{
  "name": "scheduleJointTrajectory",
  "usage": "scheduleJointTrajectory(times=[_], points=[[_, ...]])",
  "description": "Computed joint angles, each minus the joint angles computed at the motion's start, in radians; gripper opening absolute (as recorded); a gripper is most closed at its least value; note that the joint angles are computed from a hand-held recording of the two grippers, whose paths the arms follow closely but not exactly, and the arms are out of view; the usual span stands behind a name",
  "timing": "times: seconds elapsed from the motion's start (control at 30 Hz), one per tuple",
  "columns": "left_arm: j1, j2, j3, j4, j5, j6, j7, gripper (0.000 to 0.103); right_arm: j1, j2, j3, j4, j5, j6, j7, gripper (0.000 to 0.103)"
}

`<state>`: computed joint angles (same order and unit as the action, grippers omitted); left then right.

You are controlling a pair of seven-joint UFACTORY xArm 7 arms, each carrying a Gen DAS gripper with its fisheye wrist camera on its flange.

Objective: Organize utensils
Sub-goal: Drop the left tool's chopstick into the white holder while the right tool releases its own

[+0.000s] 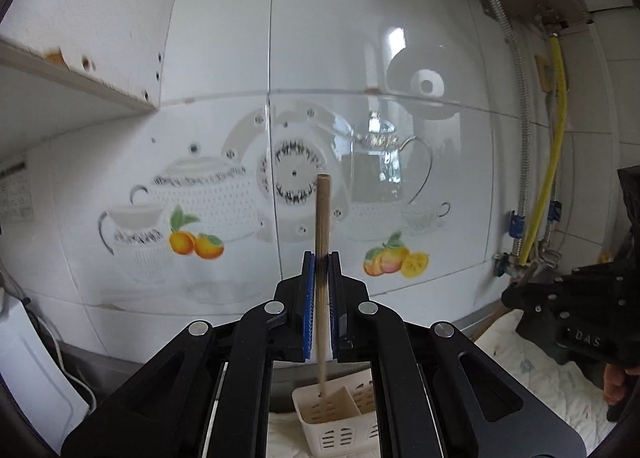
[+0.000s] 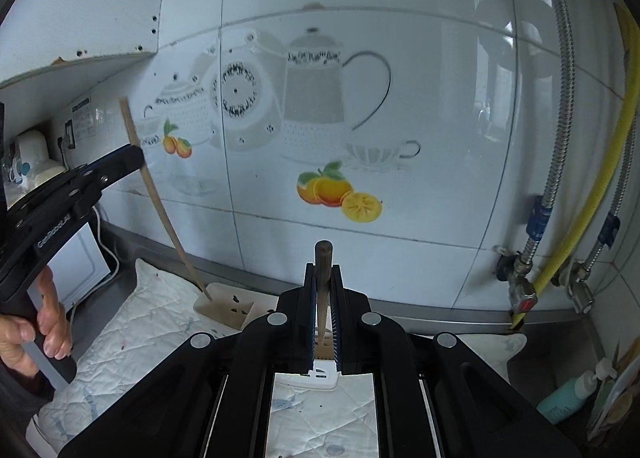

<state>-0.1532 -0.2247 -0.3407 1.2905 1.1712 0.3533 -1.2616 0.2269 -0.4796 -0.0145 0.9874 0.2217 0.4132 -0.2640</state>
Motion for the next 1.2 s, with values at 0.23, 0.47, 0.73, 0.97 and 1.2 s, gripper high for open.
scheduleJointTrajectory(times=[0.23, 0.47, 0.73, 0.97, 1.2], points=[[-0.035, 0.078, 0.050, -0.019, -0.082, 0.002, 0.044, 0.005, 0.003, 0.056, 0.003, -0.009, 0.006, -0.007, -0.010, 0.006], [-0.061, 0.097, 0.094, -0.047, -0.180, -0.019, 0.106, 0.012, -0.017, 0.072, 0.015, -0.027, -0.005, -0.014, 0.005, 0.011], [-0.043, -0.013, 0.064, -0.095, -0.176, -0.014, 0.100, 0.038, -0.043, -0.046, 0.026, -0.082, -0.054, -0.021, 0.036, 0.029], [-0.054, -0.265, 0.040, -0.308, -0.329, -0.002, 0.194, 0.052, -0.043, -0.346, 0.032, -0.289, -0.084, 0.041, 0.062, 0.030], [-0.130, -0.535, 0.015, -0.593, -0.500, 0.006, 0.246, 0.060, -0.035, -0.746, 0.075, -0.563, -0.098, 0.201, 0.165, 0.030]])
